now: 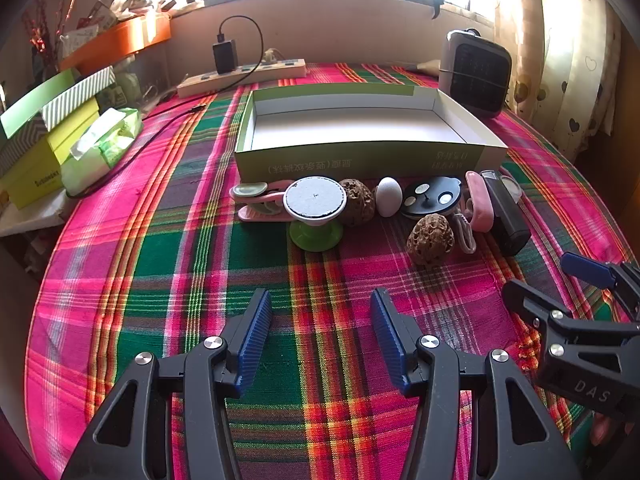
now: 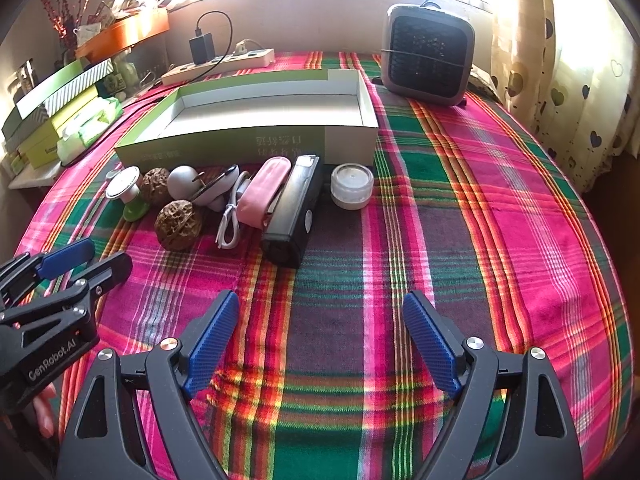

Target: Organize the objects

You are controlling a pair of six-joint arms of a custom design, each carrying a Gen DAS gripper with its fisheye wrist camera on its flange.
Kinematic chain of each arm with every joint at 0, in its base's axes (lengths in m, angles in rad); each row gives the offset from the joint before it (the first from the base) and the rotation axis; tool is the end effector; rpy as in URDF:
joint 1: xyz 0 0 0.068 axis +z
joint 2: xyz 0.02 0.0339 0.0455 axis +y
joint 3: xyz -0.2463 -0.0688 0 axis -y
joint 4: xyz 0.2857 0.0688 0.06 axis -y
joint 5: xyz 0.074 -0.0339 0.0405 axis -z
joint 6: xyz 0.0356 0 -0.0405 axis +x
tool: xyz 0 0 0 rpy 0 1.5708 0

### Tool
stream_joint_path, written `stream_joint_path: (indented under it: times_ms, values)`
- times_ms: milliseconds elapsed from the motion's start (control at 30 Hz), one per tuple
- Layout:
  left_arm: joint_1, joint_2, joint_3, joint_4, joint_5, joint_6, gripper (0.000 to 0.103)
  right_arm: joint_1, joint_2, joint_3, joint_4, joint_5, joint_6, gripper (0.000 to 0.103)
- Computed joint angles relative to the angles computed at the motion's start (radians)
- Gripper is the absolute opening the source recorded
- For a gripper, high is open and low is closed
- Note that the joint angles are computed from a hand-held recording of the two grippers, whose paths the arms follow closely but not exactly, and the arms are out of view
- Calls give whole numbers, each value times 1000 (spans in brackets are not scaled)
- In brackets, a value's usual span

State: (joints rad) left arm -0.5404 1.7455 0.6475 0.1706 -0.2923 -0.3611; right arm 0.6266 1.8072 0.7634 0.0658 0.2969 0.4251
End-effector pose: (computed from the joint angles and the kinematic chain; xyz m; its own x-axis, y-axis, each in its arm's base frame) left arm 0.2721 -0.1513 0.0425 -0.7635 0.0635 -0.6427 0.0798 0.9968 0.0037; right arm 0.2763 0.1872 0.0466 -0.7887 -0.0841 -0.6090 -0.1132 0.9935 0.0094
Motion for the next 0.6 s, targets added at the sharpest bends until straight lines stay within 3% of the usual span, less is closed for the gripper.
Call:
stream_joint_path:
  times_ms: [600]
  values:
    - [28, 7, 8, 11, 40, 30, 53, -8, 13, 19, -8, 0, 6, 85]
